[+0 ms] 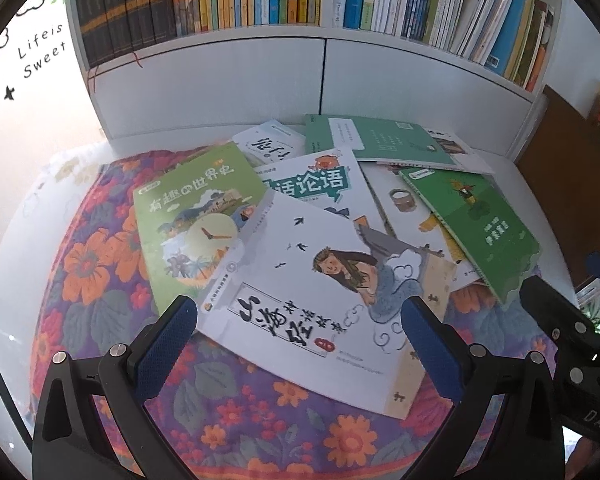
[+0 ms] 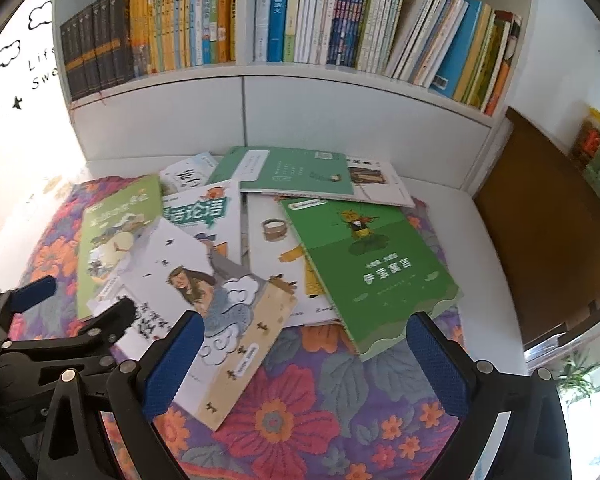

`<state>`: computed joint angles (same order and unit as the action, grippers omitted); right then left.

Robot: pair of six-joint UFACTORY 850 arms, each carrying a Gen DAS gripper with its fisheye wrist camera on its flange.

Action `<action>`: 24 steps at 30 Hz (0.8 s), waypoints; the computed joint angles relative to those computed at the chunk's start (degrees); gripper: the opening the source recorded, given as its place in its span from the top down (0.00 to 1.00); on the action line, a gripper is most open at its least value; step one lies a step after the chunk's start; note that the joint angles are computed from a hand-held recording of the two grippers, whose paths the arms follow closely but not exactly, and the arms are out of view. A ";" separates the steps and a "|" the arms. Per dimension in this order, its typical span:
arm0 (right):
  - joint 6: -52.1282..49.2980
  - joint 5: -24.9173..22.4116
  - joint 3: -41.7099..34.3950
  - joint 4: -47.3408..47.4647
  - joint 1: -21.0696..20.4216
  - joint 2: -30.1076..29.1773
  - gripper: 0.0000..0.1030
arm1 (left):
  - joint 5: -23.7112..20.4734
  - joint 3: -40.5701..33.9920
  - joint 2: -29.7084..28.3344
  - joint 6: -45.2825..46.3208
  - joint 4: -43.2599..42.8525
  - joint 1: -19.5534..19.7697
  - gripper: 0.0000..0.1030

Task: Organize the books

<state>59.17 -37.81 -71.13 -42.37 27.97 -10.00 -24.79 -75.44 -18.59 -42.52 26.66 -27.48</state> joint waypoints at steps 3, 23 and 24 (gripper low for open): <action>0.14 0.88 0.02 0.26 -0.30 -0.13 0.01 | 0.98 0.28 0.15 0.72 -0.63 0.37 0.06; 2.45 10.96 3.45 1.59 -2.07 0.98 0.15 | 6.35 1.92 0.57 7.59 -9.15 1.67 0.09; 1.91 10.54 3.22 2.13 -2.13 0.72 0.15 | 6.03 1.88 0.54 5.55 -6.60 1.39 0.09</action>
<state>61.08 -27.27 -67.91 -40.24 25.84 -9.28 -18.76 -73.56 -18.05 -36.97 20.07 -26.10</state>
